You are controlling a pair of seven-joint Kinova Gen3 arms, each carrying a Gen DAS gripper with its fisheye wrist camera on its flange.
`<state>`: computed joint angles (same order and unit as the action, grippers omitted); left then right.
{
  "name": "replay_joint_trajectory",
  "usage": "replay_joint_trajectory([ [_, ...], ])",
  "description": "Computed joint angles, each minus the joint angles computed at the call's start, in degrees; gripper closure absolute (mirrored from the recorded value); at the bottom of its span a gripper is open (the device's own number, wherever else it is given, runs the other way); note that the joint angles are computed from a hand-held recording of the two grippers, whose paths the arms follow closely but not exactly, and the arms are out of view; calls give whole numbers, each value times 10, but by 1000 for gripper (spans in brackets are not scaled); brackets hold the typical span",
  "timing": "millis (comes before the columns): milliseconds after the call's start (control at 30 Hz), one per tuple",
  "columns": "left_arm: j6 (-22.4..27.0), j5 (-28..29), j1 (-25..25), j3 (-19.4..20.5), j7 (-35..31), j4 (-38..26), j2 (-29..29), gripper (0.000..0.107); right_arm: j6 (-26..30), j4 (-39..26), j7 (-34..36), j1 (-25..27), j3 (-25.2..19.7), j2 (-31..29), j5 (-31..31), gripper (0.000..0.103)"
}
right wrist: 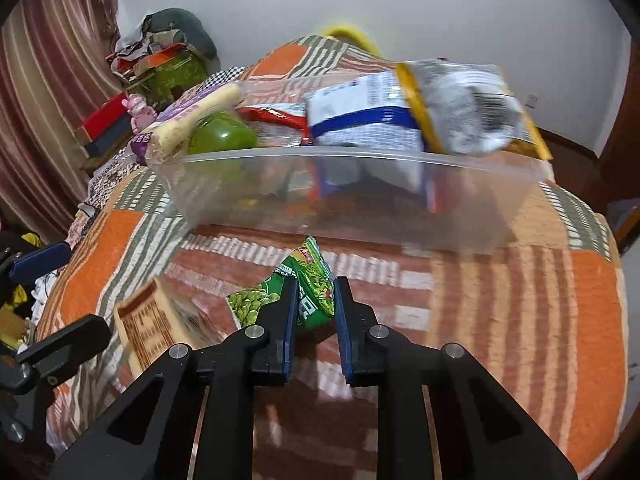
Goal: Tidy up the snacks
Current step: 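Grasp the wrapped square cake with the left tool while the right tool lifts the pea bag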
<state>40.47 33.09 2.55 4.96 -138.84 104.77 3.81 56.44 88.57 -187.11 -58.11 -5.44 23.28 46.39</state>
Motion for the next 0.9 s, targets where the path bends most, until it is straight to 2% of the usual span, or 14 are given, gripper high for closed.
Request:
replay_joint_trajectory([
  [333, 6, -30, 32, 16, 33, 5, 4, 16, 53, 17, -37, -20, -11, -15, 19, 87],
  [533, -18, -61, 53, 29, 42, 7, 18, 15, 48, 40, -72, -19, -21, -25, 32, 87],
  [667, -63, -74, 65, 37, 51, 22, 21, 15, 52, 41, -79, -20, -26, -24, 39, 87],
  [767, -79, -66, 64, 40, 48, 27, 23, 24, 55, 42, -84, -23, -27, -25, 47, 87],
  [867, -83, -62, 62, 41, 50, 27, 21, 25, 60, 41, -89, -26, -29, -27, 57, 87],
  [900, -83, -61, 61, 40, 52, 27, 21, 29, 64, 39, -89, -27, -29, -27, 60, 87],
])
